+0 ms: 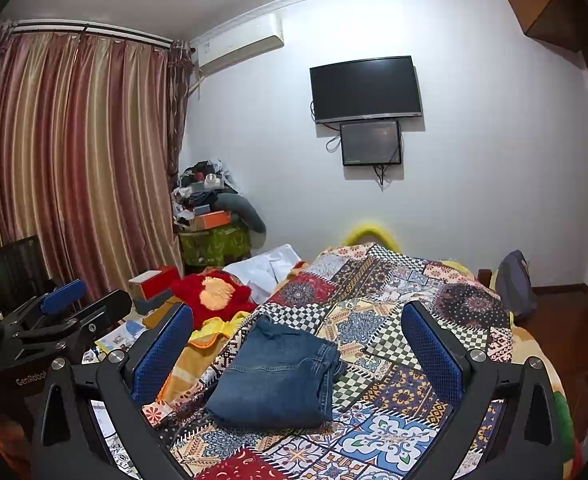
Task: Fold large clothes
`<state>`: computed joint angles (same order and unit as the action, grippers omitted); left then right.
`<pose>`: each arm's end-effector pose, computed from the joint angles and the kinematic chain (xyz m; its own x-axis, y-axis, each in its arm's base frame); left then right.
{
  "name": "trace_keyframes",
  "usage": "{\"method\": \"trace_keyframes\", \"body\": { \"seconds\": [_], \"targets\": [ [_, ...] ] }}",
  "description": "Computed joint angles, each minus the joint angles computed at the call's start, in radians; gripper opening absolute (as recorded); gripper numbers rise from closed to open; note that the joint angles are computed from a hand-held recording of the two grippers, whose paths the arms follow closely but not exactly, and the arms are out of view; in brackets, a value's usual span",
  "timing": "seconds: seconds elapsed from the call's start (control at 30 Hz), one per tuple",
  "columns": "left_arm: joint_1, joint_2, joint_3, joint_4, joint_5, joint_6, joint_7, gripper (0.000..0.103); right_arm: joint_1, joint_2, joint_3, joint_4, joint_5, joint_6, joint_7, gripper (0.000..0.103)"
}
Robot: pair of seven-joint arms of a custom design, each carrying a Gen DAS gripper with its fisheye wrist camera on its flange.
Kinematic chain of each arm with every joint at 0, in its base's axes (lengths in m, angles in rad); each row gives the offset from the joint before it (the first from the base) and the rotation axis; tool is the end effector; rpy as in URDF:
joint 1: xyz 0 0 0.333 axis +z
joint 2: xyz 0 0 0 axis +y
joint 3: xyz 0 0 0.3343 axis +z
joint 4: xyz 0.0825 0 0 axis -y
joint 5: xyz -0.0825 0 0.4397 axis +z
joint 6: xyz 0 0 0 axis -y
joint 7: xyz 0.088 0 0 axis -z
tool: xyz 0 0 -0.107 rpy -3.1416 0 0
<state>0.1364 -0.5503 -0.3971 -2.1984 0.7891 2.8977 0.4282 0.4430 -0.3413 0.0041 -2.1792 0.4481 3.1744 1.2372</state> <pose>0.4473 -0.2171 0.7081 0.0523 -0.9927 0.1083 -0.2333 -0.1176 -0.9653 0.4983 0.1954 0.6912 0.3928 -0.9135 -0.1062 -0.2581 0.0013 -0.9661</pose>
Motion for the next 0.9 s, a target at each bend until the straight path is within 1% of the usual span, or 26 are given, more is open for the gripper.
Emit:
{"method": "trace_keyframes", "body": {
  "seconds": [0.07, 0.17, 0.47, 0.73, 0.9],
  "targets": [
    [-0.004, 0.001, 0.003, -0.001, -0.002, -0.001, 0.004, 0.103, 0.004, -0.001, -0.005, -0.001, 0.001, 0.001, -0.002, 0.103],
    [-0.004, -0.001, 0.002, 0.000, 0.000, -0.004, 0.006, 0.103, -0.006, -0.004, 0.003, -0.004, -0.004, 0.003, 0.003, 0.103],
    [-0.009, 0.000, 0.009, -0.003, -0.004, 0.016, 0.017, 0.103, -0.004, -0.007, 0.001, -0.006, -0.007, 0.005, 0.006, 0.103],
    [-0.009, -0.001, 0.006, -0.007, -0.014, 0.030, 0.033, 0.103, -0.040, -0.014, 0.030, -0.007, -0.025, 0.001, 0.038, 0.103],
    [-0.021, 0.006, 0.013, -0.005, -0.033, 0.032, 0.055, 0.103, -0.029, -0.014, 0.019, -0.007, -0.029, 0.002, 0.039, 0.103]
  ]
}}
